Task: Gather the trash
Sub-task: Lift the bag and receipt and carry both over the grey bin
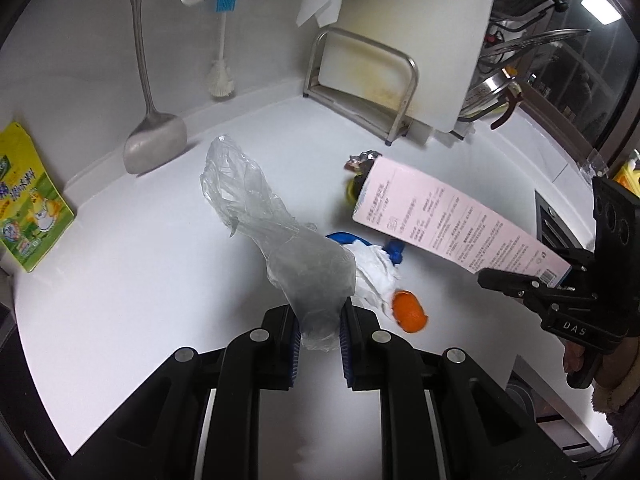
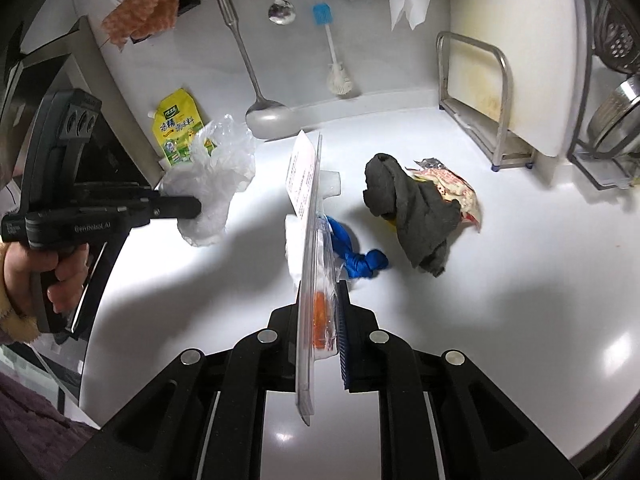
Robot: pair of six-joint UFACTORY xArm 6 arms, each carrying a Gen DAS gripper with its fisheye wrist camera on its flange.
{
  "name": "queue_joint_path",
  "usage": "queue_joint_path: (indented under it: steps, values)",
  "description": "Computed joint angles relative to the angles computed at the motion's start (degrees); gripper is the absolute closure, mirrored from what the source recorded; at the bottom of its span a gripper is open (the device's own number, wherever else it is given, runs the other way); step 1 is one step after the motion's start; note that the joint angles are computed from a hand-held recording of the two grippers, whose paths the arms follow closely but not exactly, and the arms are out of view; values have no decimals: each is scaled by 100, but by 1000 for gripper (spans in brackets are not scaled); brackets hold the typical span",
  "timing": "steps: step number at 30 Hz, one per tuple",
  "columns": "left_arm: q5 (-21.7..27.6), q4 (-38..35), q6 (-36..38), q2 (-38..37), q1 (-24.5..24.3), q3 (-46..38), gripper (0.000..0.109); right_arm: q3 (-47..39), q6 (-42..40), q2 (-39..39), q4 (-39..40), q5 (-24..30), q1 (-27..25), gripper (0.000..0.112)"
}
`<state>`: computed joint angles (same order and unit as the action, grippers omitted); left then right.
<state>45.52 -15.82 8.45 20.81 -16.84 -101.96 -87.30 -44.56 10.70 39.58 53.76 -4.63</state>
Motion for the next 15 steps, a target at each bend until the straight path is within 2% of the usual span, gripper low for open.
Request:
queue_joint_path:
  steps: [6,15]
  values:
    - [-259,33,-30,-653,-149,776,92,945,-149,-854,228,-104,-123,100]
    - [-604,85,-260,-1554,-472,1840,92,2159,-253,-2104,261,99,-464,100]
